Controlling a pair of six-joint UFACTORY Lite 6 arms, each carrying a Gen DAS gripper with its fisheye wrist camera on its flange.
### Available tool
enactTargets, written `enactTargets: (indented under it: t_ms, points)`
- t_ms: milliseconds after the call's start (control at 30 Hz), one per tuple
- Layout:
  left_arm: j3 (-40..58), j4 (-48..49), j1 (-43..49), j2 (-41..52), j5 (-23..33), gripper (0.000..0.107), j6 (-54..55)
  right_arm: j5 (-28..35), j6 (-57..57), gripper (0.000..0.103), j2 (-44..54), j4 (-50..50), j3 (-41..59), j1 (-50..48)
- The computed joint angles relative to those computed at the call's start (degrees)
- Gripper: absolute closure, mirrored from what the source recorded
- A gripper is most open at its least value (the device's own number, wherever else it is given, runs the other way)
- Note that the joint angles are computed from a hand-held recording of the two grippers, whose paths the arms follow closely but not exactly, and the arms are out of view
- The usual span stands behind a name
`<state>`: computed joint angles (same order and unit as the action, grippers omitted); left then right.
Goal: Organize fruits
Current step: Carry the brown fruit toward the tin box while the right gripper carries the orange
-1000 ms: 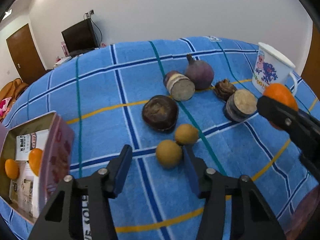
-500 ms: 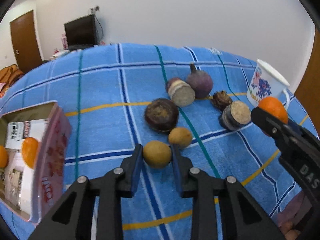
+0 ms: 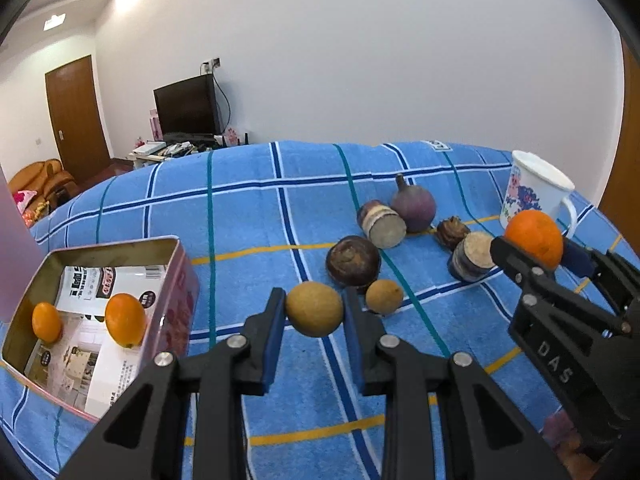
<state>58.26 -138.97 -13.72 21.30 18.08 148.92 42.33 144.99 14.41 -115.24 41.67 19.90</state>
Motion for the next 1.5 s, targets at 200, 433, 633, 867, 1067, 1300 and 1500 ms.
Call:
enactTargets:
  t_ms: [200,433,633,867,1067,1300,1500]
  points:
    - [-1.0,17.1,5.4,-2.4,5.2,0.077,-15.3,1.5,0.7,0.054,-0.4,-0.6,-0.6,1.5]
    - [-0.8,28.4,11.3,-3.9,10.2,0.077,-22.9,-0.7,6.0,0.054,-2.2,-4.9,-2.4,-0.2]
    - [0.1,28.6,15.1,-2.9,12.2,0.077,-20.7,-1.1,9.3,0.054,-2.5,-7.5,-3.1,-0.5]
    - [0.3,24.0,15.5,-2.5,10.8,0.077,-15.8,0.0,7.0,0.054,-1.6,-2.7,-1.9,2.7]
    - [2.6,24.4,17.3,-1.2,10.0,0.077,-15.9,-1.1,2.6,0.054,1.3,1.6,2.0,6.6]
    - [7.1,24.1,21.2,1.6,9.8,0.077,-14.6,-1.9,-2.7,0.054,5.3,7.0,9.6,11.6]
    - [12.5,26.0,25.4,5.7,9.4,0.077,-15.7,-3.4,-6.8,0.054,12.3,10.2,20.9,15.3]
